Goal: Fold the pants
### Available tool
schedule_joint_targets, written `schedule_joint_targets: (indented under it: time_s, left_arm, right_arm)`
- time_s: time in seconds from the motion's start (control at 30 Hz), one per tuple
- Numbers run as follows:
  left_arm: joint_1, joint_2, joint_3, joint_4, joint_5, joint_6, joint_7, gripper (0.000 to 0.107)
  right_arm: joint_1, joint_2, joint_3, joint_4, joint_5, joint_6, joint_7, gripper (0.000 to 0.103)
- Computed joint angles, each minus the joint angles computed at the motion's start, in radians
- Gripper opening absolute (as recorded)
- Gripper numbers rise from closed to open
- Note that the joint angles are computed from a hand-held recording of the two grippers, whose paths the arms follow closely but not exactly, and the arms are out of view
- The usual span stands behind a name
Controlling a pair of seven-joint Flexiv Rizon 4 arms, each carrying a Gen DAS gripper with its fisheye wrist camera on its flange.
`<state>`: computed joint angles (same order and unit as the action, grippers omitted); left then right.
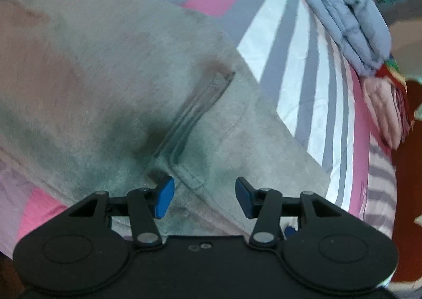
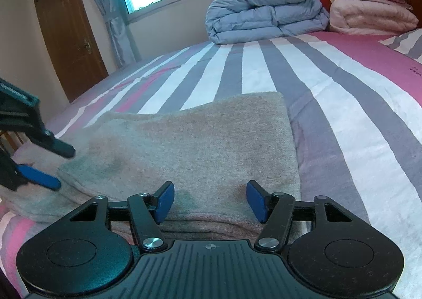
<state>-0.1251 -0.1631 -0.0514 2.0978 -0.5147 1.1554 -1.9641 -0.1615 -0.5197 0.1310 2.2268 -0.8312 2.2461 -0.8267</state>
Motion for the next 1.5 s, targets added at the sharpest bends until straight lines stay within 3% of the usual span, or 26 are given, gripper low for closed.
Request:
schedule_joint_targets:
  time_s: [0.03,0.17,0.2,0.23,0.33,0.5,0.6,0.67,0.77,0.87,0.93,1.0,1.1,1.17,1.2,1.27,1.3,1.37,1.5]
  left_arm:
    - [-0.001,-0.007,-0.001,0.005,-0.011,0.021,-0.012,0.030]
    - [0.008,-0.044,-0.071,0.043,-0.198,0.184,0.099,0.019]
    - [0.009,-0.051,-0.083,0.045,-0.218,0.206,0.133,0.008]
    - [0.004,-0.056,-0.082,0.046,-0.211,0.226,0.148,0.000]
    - [-0.021,-0.045,-0.041,0.053,-0.105,0.251,0.110,0.000]
    - [-0.035,0.026,-0.035,0.138,-0.046,0.329,0.120,0.000]
    - [-0.048,-0.008,0.009,0.120,0.081,0.297,0.045,0.000]
    - [-0.031,-0.014,-0.016,0.134,0.064,0.304,0.081,0.002]
    - [-0.020,0.019,-0.014,0.122,0.071,0.252,0.092,0.014]
    - [-0.031,0.056,0.043,0.108,0.202,0.244,0.020,0.021]
    - [-0.029,0.059,0.080,0.075,0.322,0.195,-0.061,0.049]
    - [0.001,0.053,0.037,0.094,0.206,0.196,0.015,0.060]
    - [0.034,0.030,-0.079,0.138,-0.164,0.234,0.258,0.059]
    - [0.019,0.005,-0.094,0.136,-0.253,0.243,0.304,0.054]
    - [0.008,-0.005,-0.084,0.129,-0.244,0.244,0.294,0.051]
    - [-0.019,-0.014,-0.033,0.124,-0.134,0.249,0.205,0.023]
    - [-0.012,-0.010,-0.045,0.137,-0.154,0.259,0.212,0.014]
    - [0.006,0.008,-0.097,0.172,-0.282,0.296,0.302,0.009]
    - [-0.033,0.045,-0.065,0.191,-0.202,0.340,0.306,0.005]
  right_arm:
    - [-0.006,-0.003,0.002,-0.002,-0.008,0.002,0.007,0.061]
    - [-0.002,-0.003,-0.001,-0.002,-0.006,0.005,0.012,0.061]
    - [-0.002,-0.003,-0.002,-0.003,-0.005,0.005,0.012,0.061]
    - [-0.001,-0.004,-0.002,-0.003,-0.005,0.005,0.011,0.061]
    - [-0.007,-0.007,0.001,-0.006,-0.013,0.009,0.021,0.061]
    - [-0.042,0.007,0.010,-0.012,-0.082,-0.001,0.086,0.061]
    - [-0.058,0.019,0.004,-0.018,-0.148,-0.005,0.140,0.061]
    - [-0.044,0.029,-0.012,-0.018,-0.170,-0.029,0.133,0.061]
    - [-0.028,0.038,-0.023,-0.012,-0.167,-0.045,0.089,0.061]
    - [-0.057,0.014,-0.016,-0.026,-0.204,-0.020,0.125,0.061]
    - [-0.057,0.004,-0.019,-0.029,-0.202,-0.002,0.141,0.061]
    - [-0.038,0.008,-0.029,-0.019,-0.169,0.001,0.120,0.061]
    - [-0.028,0.007,-0.030,-0.013,-0.151,0.009,0.097,0.066]
    - [-0.029,0.007,-0.030,-0.014,-0.153,0.009,0.093,0.067]
    - [-0.033,0.004,-0.028,-0.016,-0.158,0.011,0.098,0.067]
    - [-0.039,0.001,-0.027,-0.020,-0.169,0.013,0.113,0.067]
    - [-0.039,0.002,-0.028,-0.021,-0.174,0.011,0.116,0.067]
    - [-0.033,0.009,-0.031,-0.019,-0.172,0.001,0.117,0.067]
    - [-0.029,0.026,-0.032,-0.023,-0.185,-0.032,0.114,0.067]
